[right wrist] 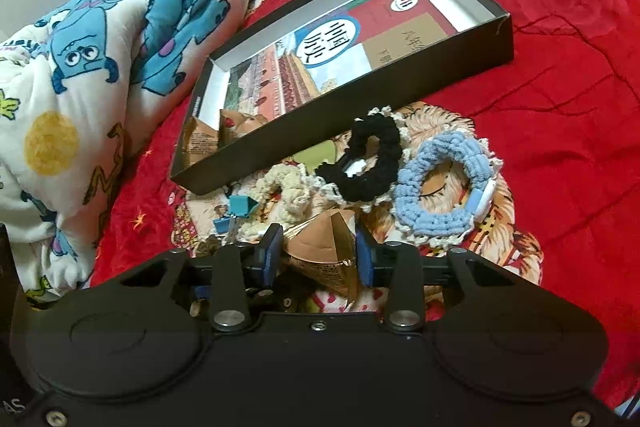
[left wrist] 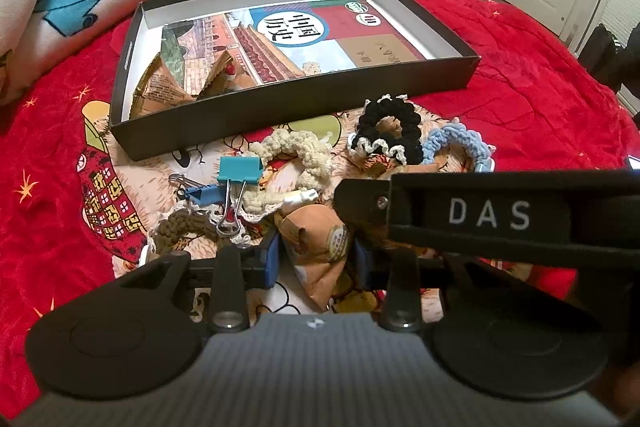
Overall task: Organize objects
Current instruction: 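Close the left gripper on another brown paper piece while the right gripper grasps one, then lift both held paper pieces and carry them over the box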
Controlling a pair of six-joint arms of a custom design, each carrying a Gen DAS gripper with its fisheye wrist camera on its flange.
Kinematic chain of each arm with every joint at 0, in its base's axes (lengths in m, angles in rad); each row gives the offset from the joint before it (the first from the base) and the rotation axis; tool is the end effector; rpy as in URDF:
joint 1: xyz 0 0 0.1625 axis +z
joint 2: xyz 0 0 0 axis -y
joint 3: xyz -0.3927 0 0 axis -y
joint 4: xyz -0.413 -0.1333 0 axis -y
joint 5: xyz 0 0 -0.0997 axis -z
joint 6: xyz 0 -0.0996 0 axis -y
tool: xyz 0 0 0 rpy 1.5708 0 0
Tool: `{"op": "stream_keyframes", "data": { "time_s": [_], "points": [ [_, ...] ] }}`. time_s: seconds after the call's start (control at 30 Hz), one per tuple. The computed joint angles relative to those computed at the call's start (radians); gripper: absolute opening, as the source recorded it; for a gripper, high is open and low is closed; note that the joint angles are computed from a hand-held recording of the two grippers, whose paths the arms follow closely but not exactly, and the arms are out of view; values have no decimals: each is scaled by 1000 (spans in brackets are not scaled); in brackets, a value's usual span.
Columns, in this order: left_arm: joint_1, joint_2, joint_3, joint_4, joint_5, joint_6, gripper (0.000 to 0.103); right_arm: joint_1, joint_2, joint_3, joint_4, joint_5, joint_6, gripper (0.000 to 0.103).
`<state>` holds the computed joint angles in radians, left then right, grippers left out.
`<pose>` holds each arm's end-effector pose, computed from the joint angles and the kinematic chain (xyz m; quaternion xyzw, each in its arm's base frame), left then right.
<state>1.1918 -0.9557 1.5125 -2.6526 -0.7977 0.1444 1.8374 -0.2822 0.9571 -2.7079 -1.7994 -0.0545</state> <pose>-0.0702 -0.7247 0.2532 0.1369 0.8893 -0.2813 0.3334 0.3260 -0.7736 -0.0286 0.1288 -0.9588 0.2380 0.0863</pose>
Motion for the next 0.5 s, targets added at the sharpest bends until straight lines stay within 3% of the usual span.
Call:
{"op": "stream_keyframes", "data": {
  "time_s": [0.5],
  "points": [
    [-4,-33,20,-26,-13,-18,38,-2,-31,44,-31,78,3,37]
  ]
}}
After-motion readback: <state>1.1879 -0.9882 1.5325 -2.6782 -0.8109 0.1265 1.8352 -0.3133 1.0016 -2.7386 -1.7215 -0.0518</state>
